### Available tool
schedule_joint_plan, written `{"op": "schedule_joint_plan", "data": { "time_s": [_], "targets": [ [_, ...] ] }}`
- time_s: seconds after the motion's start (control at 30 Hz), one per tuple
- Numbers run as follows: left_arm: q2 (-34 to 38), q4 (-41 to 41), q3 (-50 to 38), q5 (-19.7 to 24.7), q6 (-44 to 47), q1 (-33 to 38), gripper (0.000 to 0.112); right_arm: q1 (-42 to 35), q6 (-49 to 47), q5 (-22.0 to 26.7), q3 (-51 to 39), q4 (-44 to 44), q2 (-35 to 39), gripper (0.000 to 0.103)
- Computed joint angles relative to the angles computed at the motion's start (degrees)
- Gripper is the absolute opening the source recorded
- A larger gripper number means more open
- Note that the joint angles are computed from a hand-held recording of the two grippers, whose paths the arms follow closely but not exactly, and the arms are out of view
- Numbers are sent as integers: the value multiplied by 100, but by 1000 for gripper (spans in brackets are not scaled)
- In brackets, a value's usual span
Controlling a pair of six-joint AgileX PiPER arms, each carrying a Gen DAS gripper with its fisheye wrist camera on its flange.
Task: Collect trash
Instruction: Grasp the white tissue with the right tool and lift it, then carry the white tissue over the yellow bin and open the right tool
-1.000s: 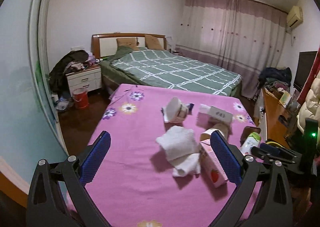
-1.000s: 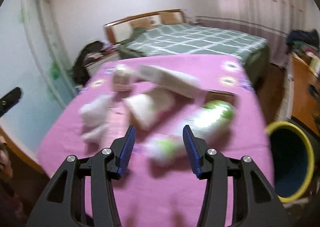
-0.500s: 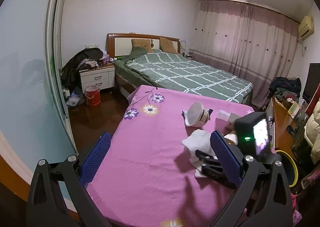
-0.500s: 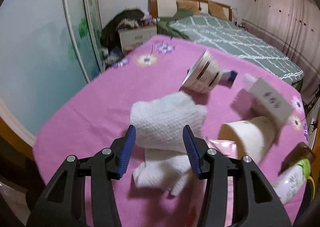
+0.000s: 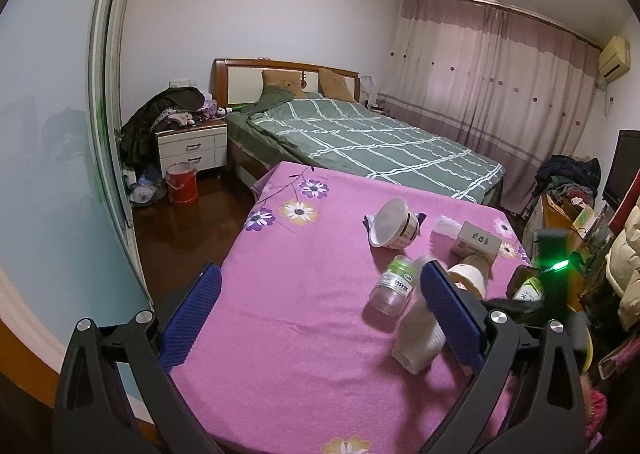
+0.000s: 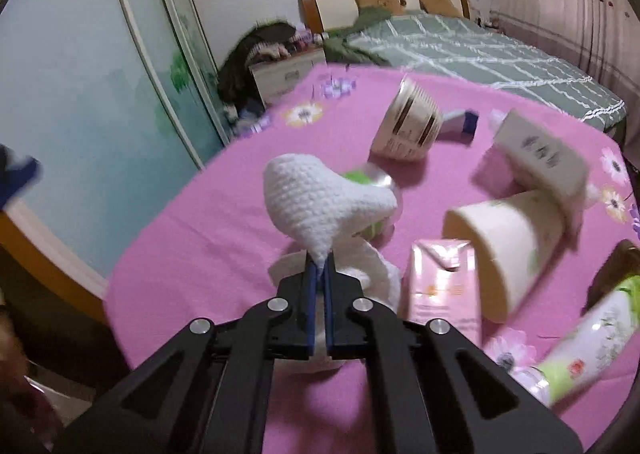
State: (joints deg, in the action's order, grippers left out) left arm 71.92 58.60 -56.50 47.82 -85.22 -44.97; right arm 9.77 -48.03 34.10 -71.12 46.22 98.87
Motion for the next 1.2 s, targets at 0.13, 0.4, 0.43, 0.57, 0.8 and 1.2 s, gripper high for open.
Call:
{"op": "schedule_joint_plan", "data": {
  "time_s": [0.13, 0.4, 0.43, 0.57, 0.8, 1.2],
  "targets": [
    [11, -14, 3, -31, 7, -11, 98, -358, -488, 415, 132, 548, -561, 3],
    [94, -39, -39, -62, 58, -96, 98, -1279, -1008, 1000, 363, 1157, -1546, 3],
    [109, -50, -41, -86, 66, -91, 98, -1466, -1048, 1065, 381, 1198, -1648, 3],
    [250, -129, -97, -243, 124, -66, 98, -2310, -1178, 1307, 451, 1358, -1967, 3],
    [741, -273, -339, -593, 221, -132, 98, -4006, -1515, 1668, 580, 1467, -2152, 3],
    [2419, -904, -1449, -1109, 718, -632, 98, -5705, -1312, 1057, 58, 979, -886, 5]
  ]
}}
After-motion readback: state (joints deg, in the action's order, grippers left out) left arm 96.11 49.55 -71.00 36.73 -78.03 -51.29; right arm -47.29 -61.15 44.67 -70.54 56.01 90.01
